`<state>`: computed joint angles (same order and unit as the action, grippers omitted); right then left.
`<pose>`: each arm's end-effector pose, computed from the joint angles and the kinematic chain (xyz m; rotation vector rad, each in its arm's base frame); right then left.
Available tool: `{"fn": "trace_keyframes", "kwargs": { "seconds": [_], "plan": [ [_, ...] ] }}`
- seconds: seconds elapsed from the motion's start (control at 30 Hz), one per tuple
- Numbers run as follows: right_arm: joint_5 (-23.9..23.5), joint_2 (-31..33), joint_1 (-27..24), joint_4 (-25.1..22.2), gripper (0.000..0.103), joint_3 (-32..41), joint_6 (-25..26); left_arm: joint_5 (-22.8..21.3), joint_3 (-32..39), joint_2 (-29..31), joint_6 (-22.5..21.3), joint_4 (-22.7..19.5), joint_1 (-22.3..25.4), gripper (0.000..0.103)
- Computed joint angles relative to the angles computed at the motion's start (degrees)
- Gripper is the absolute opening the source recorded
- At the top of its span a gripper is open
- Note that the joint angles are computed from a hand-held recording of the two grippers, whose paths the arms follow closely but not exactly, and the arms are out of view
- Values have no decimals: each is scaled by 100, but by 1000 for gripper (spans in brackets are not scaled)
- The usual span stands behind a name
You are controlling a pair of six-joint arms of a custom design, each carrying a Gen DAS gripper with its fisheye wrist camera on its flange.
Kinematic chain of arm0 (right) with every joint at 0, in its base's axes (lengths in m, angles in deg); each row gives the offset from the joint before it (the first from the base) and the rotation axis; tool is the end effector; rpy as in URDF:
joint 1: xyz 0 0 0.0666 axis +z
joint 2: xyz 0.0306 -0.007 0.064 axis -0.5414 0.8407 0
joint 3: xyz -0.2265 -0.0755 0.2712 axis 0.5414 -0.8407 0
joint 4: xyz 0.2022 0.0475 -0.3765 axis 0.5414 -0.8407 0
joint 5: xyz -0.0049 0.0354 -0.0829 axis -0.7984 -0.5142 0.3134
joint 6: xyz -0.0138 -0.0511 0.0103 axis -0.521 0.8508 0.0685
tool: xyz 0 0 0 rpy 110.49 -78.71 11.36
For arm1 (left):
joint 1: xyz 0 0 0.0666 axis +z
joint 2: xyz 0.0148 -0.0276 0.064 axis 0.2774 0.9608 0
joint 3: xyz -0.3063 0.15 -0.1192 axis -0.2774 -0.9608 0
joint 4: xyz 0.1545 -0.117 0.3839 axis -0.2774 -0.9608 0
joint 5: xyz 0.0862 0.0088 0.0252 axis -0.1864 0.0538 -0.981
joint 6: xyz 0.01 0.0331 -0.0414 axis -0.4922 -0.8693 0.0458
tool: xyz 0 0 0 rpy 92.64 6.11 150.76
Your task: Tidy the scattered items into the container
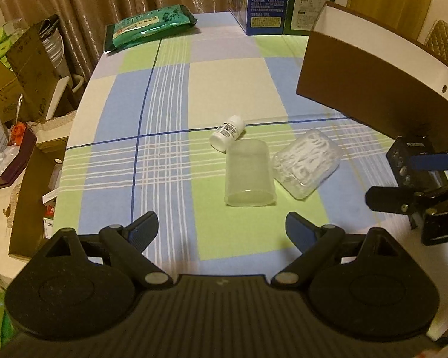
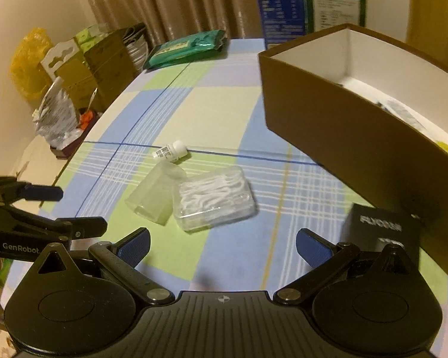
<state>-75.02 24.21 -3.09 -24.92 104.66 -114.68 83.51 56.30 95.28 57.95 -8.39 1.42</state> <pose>0.3438 0.1878 0.5165 0.1379 2.4785 0.2295 0.3596 -0.0993 0.5673 0.7083 2.4897 -0.1599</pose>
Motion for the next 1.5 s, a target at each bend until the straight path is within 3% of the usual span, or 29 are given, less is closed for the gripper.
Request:
{"fn": "trace_keyframes", "kwargs": {
  "seconds": [0.3,0.57,0.8,0.9,1.23,1.5],
  "plan": [
    [-228,382,-125,298,101,-56,534,19,-10,300,-234,159,32,90],
    [-141,730,-160,458,100,5,999,-72,71,547,-357,185,93,89],
    [-185,877,-218,599,85,-16,1282,75,220,715,-464,143,153,89],
    [-88,892,-221,585,83,-11,1415,177,282,780,-522,119,144,89],
    [146,798,-487,113,83,40,1029,392,400,1031,-726,204,-111,88],
    [223,647,-595,-34,83,-44,922,417,519,1299,-753,255,-327,78]
  ]
}}
